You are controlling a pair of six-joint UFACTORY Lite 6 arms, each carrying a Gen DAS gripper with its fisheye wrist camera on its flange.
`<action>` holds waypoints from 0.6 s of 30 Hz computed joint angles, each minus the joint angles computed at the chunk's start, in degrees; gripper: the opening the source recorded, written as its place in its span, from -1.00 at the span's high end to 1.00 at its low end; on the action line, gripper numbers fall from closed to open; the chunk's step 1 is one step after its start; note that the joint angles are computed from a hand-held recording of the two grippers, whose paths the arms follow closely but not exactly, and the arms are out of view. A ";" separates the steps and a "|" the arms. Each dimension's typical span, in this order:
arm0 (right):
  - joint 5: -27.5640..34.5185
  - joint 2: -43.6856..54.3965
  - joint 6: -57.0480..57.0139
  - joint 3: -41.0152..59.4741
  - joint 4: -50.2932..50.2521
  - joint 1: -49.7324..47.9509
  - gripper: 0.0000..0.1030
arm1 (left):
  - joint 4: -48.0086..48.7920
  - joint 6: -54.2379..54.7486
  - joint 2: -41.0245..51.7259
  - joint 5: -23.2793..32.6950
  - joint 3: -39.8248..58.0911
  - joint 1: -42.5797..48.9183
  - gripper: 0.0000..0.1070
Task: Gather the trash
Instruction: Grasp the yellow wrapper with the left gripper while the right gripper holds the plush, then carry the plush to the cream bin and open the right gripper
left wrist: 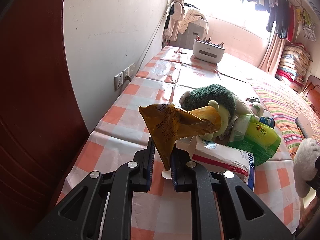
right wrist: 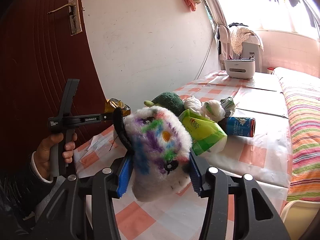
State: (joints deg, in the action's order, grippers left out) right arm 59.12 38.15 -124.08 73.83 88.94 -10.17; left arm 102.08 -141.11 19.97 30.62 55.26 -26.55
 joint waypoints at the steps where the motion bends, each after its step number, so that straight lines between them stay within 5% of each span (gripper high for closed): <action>1: 0.08 -0.27 -0.05 -0.25 0.00 -0.41 0.06 | -0.53 0.47 -0.21 0.39 0.44 -0.86 0.74; 18: -2.83 -1.97 -4.75 -3.17 5.38 -7.02 0.06 | -11.71 13.75 10.72 1.18 20.45 -14.53 0.74</action>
State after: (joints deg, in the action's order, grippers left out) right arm 56.29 36.17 -128.83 70.66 94.32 -17.19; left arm 90.38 -127.36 30.70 31.80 75.71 -41.07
